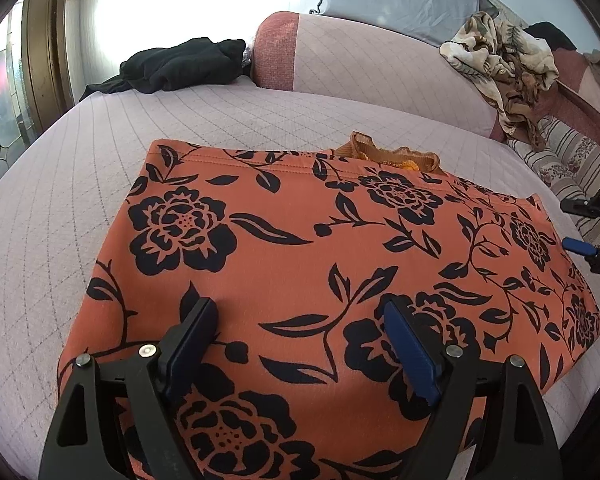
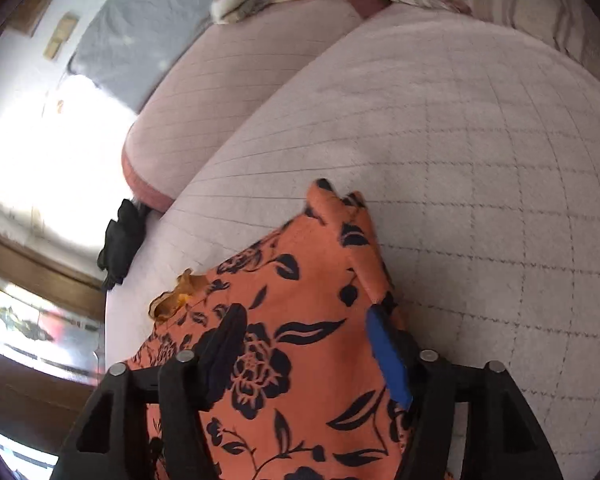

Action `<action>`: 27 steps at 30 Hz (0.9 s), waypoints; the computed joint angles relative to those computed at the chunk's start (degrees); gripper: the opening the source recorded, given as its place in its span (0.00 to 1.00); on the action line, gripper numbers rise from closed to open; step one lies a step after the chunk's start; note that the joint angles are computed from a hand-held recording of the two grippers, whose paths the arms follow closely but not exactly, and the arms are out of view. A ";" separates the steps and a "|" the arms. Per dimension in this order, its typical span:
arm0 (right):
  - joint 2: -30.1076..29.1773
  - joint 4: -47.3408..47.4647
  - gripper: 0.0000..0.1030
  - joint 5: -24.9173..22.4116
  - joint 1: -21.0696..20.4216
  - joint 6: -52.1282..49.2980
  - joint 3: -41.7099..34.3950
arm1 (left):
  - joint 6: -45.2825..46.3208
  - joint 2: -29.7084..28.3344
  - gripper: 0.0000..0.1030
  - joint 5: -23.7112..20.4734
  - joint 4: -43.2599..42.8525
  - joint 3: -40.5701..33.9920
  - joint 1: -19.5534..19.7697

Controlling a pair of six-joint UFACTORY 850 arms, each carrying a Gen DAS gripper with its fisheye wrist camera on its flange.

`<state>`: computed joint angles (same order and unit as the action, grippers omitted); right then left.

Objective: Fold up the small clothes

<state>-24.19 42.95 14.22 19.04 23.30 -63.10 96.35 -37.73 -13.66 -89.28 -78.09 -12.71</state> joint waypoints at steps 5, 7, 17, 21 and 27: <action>-4.53 -4.65 0.73 -5.86 -2.77 -0.14 -4.28 | 1.83 -0.19 0.86 0.45 -1.10 -0.13 -0.30; -4.12 3.24 0.67 -4.15 -2.91 -1.08 -3.78 | 2.67 -0.20 0.86 0.05 -1.82 -0.05 -0.13; -8.99 -11.21 0.72 -3.70 -6.01 9.84 -9.46 | -1.33 -0.74 0.89 0.90 1.88 -1.01 -0.62; -8.30 -1.14 0.75 -3.18 -4.27 -7.06 -11.56 | -6.54 -0.92 0.89 1.10 6.33 -1.56 -0.74; -8.23 20.91 0.76 -3.21 -4.28 -20.58 -11.12 | -7.11 -0.61 0.89 0.56 6.65 -1.11 -0.44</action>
